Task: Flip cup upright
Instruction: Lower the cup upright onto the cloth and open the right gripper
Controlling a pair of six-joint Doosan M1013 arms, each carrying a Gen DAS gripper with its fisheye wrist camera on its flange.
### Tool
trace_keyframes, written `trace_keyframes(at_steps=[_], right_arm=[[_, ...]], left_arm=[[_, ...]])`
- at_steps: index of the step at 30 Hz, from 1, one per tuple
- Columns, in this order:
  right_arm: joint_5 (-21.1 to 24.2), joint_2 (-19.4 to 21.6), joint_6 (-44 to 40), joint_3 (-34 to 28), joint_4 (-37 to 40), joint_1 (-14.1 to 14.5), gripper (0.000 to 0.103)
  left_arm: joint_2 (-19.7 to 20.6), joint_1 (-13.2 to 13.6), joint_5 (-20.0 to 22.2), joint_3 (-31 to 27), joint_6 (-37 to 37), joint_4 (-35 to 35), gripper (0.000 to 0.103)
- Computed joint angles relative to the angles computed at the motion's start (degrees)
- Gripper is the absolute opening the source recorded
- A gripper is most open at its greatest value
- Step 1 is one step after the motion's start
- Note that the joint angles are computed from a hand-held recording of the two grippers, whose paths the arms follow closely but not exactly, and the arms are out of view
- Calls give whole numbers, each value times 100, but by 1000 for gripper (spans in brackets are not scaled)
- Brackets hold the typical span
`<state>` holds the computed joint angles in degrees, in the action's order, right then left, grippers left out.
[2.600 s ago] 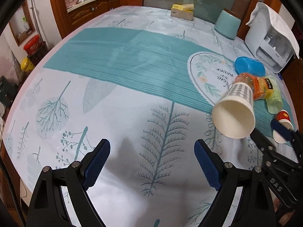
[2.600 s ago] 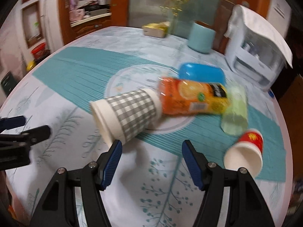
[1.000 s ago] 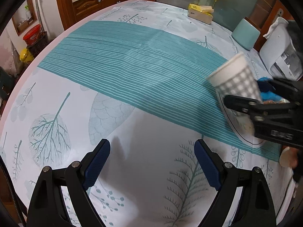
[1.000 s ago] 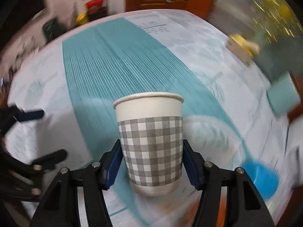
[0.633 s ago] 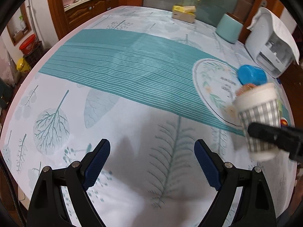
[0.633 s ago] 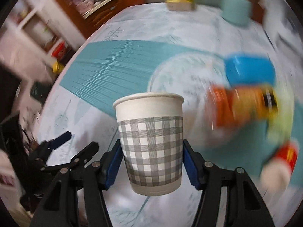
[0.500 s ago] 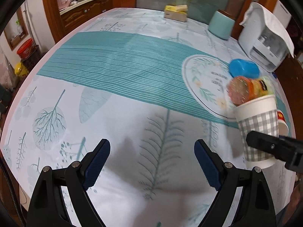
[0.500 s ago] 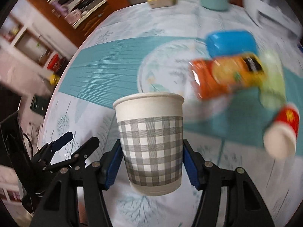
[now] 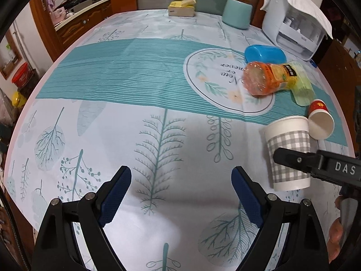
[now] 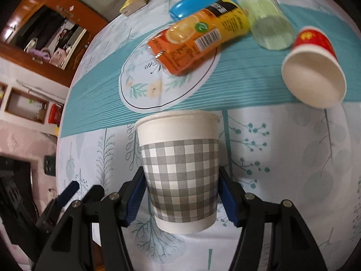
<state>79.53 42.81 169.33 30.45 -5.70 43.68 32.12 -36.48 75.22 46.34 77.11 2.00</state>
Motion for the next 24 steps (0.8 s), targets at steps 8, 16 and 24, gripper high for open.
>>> trace_keyframes(at_steps=[8, 16, 24], right_arm=[[-452, -201, 94, 393, 79, -8, 80], [-184, -275, -200, 342, -353, 114, 80], [354, -372, -461, 287, -1393, 427, 80]], left_arm=[[13, -48, 74, -55, 112, 10, 89], [6, -96, 88, -108, 205, -65, 89], [-10, -113, 102, -188, 356, -353, 89]])
